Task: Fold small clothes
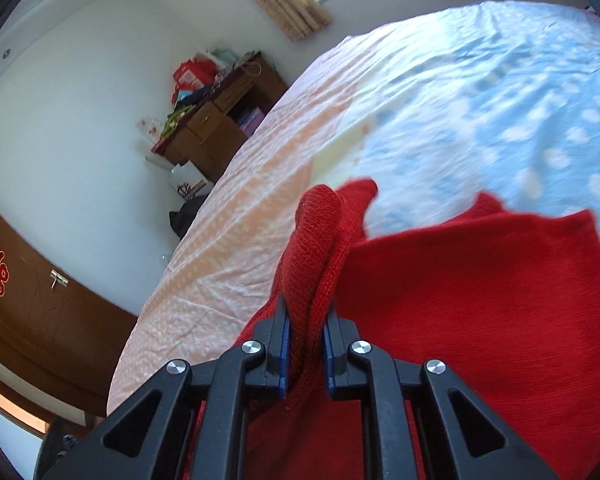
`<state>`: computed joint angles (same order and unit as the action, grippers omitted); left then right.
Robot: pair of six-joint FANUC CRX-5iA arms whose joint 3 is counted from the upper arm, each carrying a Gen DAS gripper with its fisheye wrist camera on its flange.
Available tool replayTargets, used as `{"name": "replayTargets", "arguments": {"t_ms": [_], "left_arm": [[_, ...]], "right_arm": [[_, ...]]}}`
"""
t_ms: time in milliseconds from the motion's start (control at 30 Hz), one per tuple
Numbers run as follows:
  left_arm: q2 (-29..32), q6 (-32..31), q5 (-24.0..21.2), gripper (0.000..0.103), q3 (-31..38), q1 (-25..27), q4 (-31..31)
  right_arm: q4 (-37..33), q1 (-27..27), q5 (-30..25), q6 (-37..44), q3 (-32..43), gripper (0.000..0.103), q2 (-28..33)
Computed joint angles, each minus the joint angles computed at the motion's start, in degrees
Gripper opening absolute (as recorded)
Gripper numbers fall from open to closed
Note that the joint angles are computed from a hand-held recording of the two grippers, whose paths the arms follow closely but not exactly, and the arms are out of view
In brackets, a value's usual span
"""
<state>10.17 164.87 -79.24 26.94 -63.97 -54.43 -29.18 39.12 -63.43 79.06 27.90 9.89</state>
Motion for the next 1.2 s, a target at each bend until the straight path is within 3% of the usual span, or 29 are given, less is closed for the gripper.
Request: {"name": "replayTargets", "arguments": {"t_ms": [467, 667, 867, 1033, 1167, 1200], "left_arm": [[7.9, -15.7, 13.6, 0.022, 9.0, 5.4, 11.9], [11.7, -21.5, 12.3, 0.022, 12.9, 7.0, 18.4], [12.3, -24.2, 11.2, 0.022, 13.4, 8.0, 22.0], [10.2, -24.3, 11.1, 0.042, 10.9, 7.6, 23.4], [2.1, -20.8, 12.6, 0.075, 0.9, 4.9, 21.3], [0.9, -19.0, 12.2, 0.082, -0.4, 3.8, 20.0]], "right_arm": [[0.9, -11.4, -2.4, 5.3, -4.7, 0.012, -4.3], [0.9, -14.2, -3.4, 6.9, -7.5, 0.012, -3.8], [0.2, -15.1, 0.6, 8.7, -12.5, 0.013, -4.4], [3.4, -14.2, 1.7, 6.6, -14.2, 0.028, -6.1], [8.9, -13.5, 4.1, 1.7, -20.4, 0.035, -12.6], [13.7, -12.5, 6.2, -2.2, -24.2, 0.035, -16.1]]}}
